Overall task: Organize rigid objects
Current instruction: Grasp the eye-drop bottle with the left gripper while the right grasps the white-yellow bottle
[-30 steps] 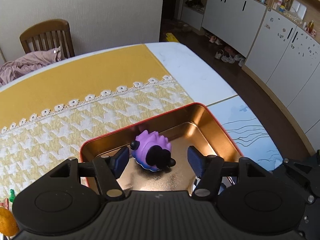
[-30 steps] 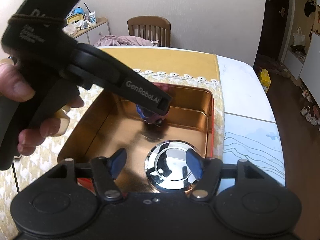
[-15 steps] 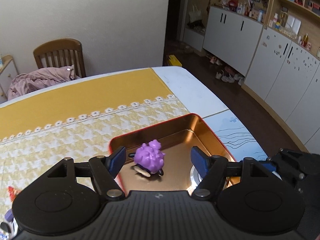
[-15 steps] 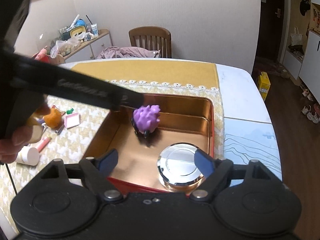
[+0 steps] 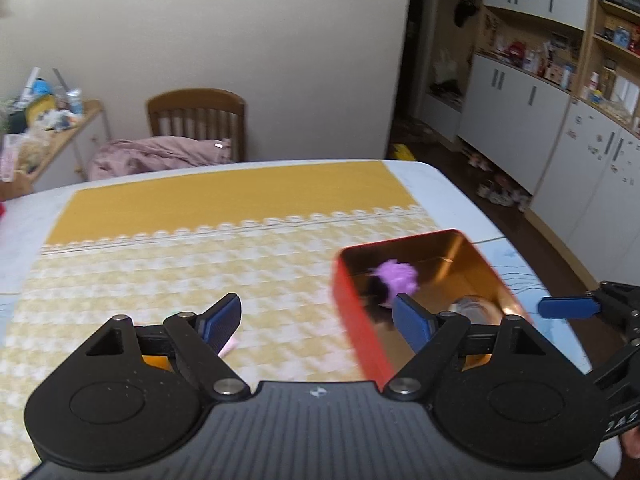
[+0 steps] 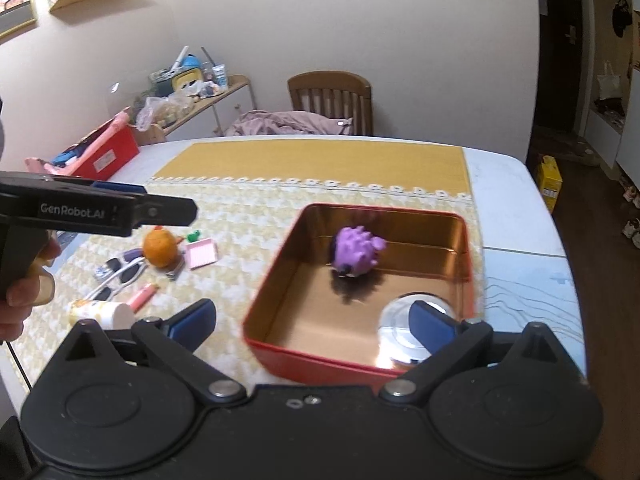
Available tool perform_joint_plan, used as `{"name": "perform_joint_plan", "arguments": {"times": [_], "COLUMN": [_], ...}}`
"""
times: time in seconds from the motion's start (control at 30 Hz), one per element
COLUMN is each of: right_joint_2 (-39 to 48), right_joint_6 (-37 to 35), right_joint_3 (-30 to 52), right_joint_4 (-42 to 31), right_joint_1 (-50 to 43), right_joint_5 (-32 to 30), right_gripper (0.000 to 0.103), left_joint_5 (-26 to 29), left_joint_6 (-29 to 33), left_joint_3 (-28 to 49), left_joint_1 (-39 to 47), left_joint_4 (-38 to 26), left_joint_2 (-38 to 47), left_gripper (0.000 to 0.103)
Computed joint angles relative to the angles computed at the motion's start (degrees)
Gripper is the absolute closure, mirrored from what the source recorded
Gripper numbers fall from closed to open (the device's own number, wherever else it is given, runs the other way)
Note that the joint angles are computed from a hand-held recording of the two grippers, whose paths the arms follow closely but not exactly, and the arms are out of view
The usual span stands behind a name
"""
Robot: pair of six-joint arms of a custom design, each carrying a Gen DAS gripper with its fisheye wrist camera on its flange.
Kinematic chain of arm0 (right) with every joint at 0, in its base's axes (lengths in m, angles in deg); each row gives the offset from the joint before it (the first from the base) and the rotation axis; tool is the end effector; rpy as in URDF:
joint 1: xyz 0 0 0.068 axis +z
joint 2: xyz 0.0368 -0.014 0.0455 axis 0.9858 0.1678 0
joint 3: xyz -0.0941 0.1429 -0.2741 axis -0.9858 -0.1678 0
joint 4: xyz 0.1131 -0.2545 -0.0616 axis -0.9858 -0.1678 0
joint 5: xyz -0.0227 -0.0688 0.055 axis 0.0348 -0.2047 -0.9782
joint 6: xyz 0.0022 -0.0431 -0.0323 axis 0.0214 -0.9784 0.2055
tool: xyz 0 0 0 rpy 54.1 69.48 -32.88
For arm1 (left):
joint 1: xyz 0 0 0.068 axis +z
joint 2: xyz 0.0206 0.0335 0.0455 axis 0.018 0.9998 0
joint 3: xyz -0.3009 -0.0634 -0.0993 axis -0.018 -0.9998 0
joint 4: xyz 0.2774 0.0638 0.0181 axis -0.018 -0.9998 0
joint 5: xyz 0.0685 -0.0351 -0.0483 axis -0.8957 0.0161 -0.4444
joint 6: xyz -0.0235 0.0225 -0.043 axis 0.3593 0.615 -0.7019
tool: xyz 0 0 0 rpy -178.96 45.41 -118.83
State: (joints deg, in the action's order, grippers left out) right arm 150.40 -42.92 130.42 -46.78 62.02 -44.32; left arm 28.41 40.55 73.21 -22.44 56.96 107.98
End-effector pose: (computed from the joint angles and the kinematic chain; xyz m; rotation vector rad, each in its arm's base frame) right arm 0.3034 -0.0784 0.1952 -0.4296 2.2861 0.4061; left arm 0.3115 -0.1286 0.2144 0.1408 2.2791 -0.1222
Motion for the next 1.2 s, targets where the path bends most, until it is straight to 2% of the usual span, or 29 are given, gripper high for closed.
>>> {"name": "perform_joint_plan", "arguments": {"times": [0.2,0.5,0.67,0.87,1.07,1.2], "right_joint_2": [-3.0,-8.4,-8.7,-6.3,-2.0,1.4], "right_joint_6": [2.2,10.7,15.9,20.4,23.4,21.2], "right_joint_3": [-2.6,-7.7,-9.0,-8.2,-5.7,-3.2], "right_joint_4": [0.2,3.6,5.7,7.2,8.9,8.7], "right_joint_1": [4.1,14.4,23.3,34.5,44.0,49.0], "right_joint_5": [1.2,6.4,11.0,17.2,23.6,25.8], "right_gripper": [0.000,0.000,0.000,0.000,0.000,0.000], "left_joint_5": [1.1,11.4,18.8,23.9,26.6,29.4], "left_joint_6": [4.6,11.8,18.7,25.4,30.7,32.7], "left_joint_3": [-7.7,-13.7,-13.3,-11.8,-10.3,-8.5], "left_joint_1": [5.7,23.0,34.1,43.3,48.2,50.2], "left_joint_4": [1.9,1.5,1.4,3.4,6.4,6.0], "left_joint_2": [-7.8,-13.3,-11.0,-4.5,2.8,7.4], "left_gripper": [0.016,0.016,0.016,0.016,0.016,0.016]}}
